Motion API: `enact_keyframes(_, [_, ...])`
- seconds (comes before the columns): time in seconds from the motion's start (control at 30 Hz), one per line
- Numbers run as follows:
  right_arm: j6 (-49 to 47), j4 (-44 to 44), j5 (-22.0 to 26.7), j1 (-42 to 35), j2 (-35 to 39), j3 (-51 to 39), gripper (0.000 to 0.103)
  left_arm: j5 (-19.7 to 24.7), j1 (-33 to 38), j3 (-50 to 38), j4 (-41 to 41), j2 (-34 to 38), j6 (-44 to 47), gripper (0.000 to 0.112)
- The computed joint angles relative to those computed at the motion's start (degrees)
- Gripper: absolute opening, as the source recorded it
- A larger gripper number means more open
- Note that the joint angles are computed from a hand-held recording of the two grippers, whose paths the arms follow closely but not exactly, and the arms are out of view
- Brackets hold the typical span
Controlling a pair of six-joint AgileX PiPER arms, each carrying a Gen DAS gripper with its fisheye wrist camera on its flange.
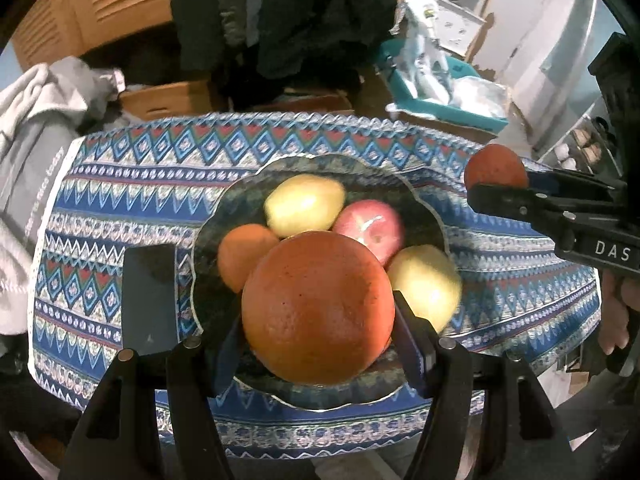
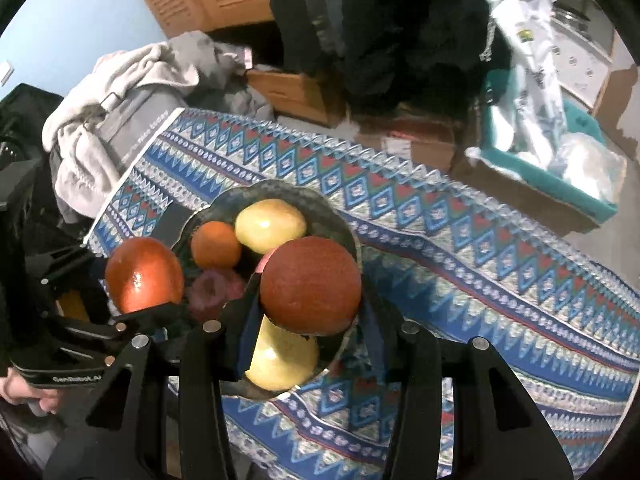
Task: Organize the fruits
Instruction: 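Open the right tool to drop its orange into the bowl while the left tool releases its orange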
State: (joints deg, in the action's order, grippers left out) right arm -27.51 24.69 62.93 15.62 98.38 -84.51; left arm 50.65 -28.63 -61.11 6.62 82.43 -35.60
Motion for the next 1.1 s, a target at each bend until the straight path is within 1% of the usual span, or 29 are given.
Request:
enact_keyframes(0.1, [0.7, 0.1, -0.1, 1.6, 1.4, -0.6, 0.045, -0.9, 1.9, 1.9, -2.0, -0.1, 1.2, 0.068])
enact_keyframes(0.23, [1.6, 0.4, -0.3, 4.1, 3.4, -1.3, 0.045, -1.3, 2.1, 4.0, -0.8, 0.1, 0.3, 0.068])
enact_keyframes(0.4, [2.3, 0.8, 0.0, 6.6, 5.6, -2.1, 0.045, -2.4, 3.9, 6.4, -2.1, 0.1, 1.5, 0.068])
enact_keyframes(0.63, [3.1, 0.3, -0.7, 9.8, 7.8, -1.3, 0.045, -3.3, 5.8, 8.2, -3.4, 1.1, 3.0, 0.068])
enact_keyframes(0.8, [3.9, 0.7, -1.2, 10.7, 8.7, -1.4, 0.046, -3.9, 6.8, 9.0, -5.1, 1.4, 4.0, 0.068])
enact_keyframes(0.83, [3.9, 1.0, -1.2, 10.6, 8.8, -1.4, 0.048, -3.9, 6.9, 8.9, -5.0, 1.3, 3.9, 0.068])
enact_keyframes(0.93, [3.8, 2.0, -1.3, 10.5, 9.0, -1.8, 0.049, -3.2, 6.2, 8.7, -1.4, 0.7, 1.0, 0.07])
enact_keyframes(1.0, [3.8, 2.3, -1.3, 10.5, 8.9, -2.0, 0.049, -3.4, 6.7, 8.8, -2.2, 0.2, 1.9, 0.071])
enact_keyframes(1.1, [4.0, 2.2, -1.3, 10.4, 8.5, -2.3, 0.049, -2.5, 6.0, 8.2, -0.6, -0.2, 0.5, 0.071])
